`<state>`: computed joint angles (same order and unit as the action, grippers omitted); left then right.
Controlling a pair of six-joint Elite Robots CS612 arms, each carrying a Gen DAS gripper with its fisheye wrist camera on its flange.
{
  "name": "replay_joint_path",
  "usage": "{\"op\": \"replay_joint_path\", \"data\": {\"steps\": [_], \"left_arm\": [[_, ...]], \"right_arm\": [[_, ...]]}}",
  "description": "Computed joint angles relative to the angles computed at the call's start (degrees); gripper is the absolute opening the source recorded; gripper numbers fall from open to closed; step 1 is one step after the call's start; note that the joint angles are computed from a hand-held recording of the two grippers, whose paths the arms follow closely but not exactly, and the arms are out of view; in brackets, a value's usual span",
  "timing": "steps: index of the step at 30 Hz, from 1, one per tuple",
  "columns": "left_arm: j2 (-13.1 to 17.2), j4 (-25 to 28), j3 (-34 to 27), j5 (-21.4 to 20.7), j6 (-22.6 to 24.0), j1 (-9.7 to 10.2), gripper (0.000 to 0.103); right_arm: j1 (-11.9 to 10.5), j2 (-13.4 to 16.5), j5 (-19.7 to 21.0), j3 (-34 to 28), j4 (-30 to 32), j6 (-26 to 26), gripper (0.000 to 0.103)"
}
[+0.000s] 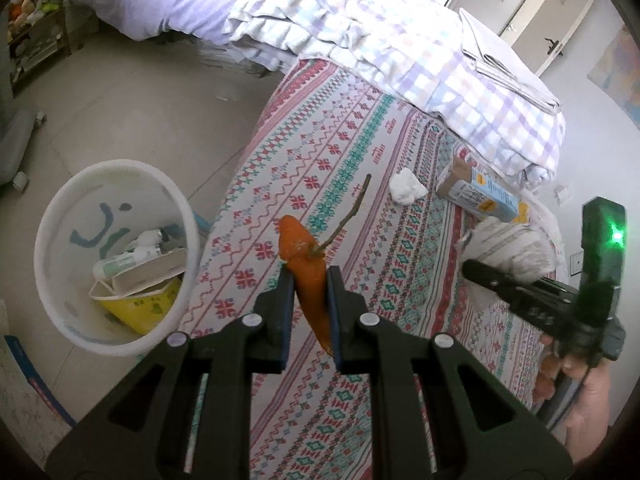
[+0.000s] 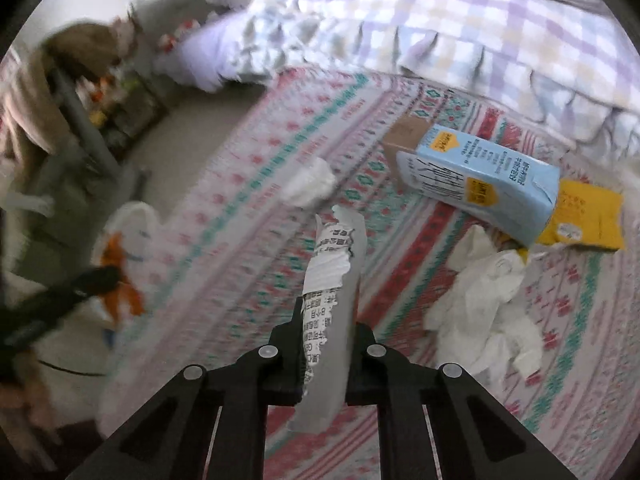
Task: Collect trash
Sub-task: 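Grasp the printed snack wrapper with the right gripper while the left holds the carrot, then drop the carrot and wrapper into the wastebasket by opening both grippers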
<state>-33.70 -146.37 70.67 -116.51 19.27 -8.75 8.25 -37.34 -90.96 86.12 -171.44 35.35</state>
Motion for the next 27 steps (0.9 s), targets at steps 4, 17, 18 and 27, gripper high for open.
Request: {"op": "replay_joint_path", "data": {"steps": [4, 17, 18, 27], "left_arm": [[0.07, -0.57, -0.34, -0.66, -1.05, 0.71, 0.017], [1.5, -2.08, -3.46, -1.5, -5.47, 3.51, 0.017], [1.86, -2.15, -4.11, -1.47, -6.42, 3.83, 0.017], [4.09, -1.9, -8.14, -0.22, -9.1, 5.75, 0.017]], "right_arm": [[-0.38, -0.97, 2.67, 2.06, -5.39, 2.39, 0.012], [1.73, -1.95, 2.48, 1.15, -7.54, 0.96, 0.012], [2.02, -1.61, 2.24, 0.28, -6.66, 0.6, 0.012], [4.24, 3.0, 4.23, -8.91, -0.82, -1.42, 0.012]]}}
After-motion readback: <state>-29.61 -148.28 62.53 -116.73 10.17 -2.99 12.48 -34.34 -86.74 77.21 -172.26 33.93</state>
